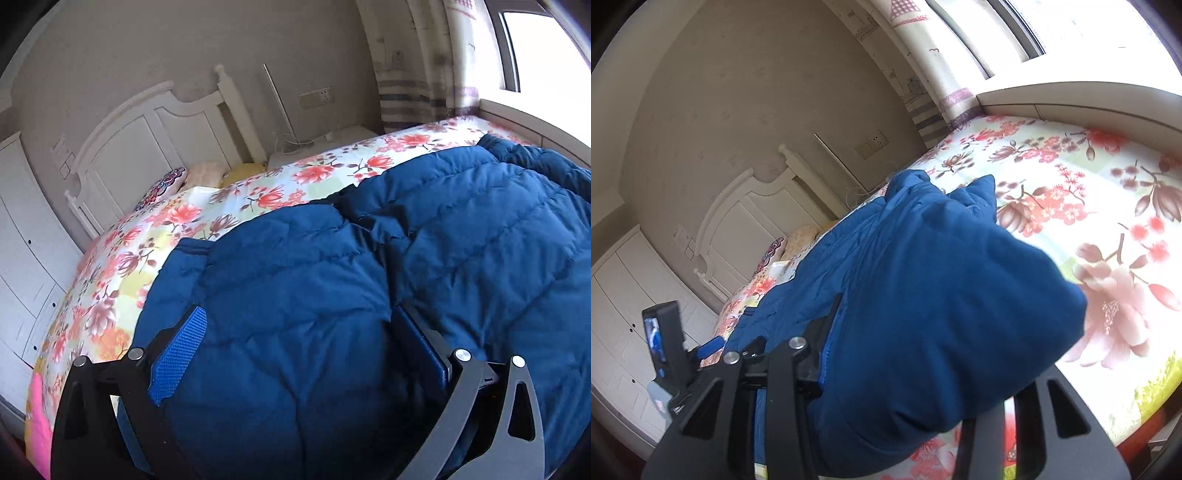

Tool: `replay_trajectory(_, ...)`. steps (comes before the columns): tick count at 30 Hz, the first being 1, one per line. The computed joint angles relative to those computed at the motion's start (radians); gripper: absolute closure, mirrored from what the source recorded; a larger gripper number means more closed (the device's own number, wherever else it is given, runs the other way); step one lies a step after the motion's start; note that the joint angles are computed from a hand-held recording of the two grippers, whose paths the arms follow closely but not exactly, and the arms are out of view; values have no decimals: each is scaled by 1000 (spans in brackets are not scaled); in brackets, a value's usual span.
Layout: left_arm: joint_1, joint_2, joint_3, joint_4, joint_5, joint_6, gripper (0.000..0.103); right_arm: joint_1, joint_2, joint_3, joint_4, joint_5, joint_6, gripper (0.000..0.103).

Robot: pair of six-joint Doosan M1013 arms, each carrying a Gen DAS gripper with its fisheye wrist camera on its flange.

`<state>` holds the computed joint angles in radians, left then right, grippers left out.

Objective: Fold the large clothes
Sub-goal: 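Grasp the folded jacket with both tools and lift it off the bed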

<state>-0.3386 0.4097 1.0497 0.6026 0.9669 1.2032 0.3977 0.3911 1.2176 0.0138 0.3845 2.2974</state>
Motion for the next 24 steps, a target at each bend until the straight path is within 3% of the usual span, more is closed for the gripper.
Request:
replay_trajectory(2, 7, -12, 16, -90, 8, 72, 5, 13, 3, -16, -94, 7, 48, 63)
replay_trajectory(4, -4, -42, 83, -58, -38, 71, 6, 32, 5, -40, -203, 13, 86, 63)
replay_trajectory(6, 11, -70, 116, -135, -73, 120, 7, 55, 13, -75, -314, 23, 105, 64)
replay_trajectory(8, 45, -103, 138, -250, -103, 176, 6, 85, 30, -132, -422, 38, 82, 64)
replay_trajectory(10, 112, -144, 159, -415, -161, 205, 6, 122, 61, -206, -508, 56, 12, 64)
replay_trajectory(13, 228, -188, 168, -552, -243, 129, 6, 177, 121, -328, -520, 73, -206, 64)
replay_trajectory(17, 353, -213, 158, -639, -267, 72, 6, 283, 272, -572, -425, 200, -725, 64)
replay_trajectory(20, 390, -224, 159, -594, -255, 24, 6, 350, 435, -806, -393, 449, -1104, 62)
replay_trajectory(21, 399, -229, 166, -584, -253, 20, 6, 371, 481, -846, -439, 507, -1177, 56)
replay_trajectory(23, 410, -234, 176, -618, -239, 69, 6, 402, 494, -821, -599, 482, -1188, 57)
replay_trajectory(24, 408, -232, 176, -624, -232, 86, 6, 406, 499, -833, -609, 500, -1173, 57)
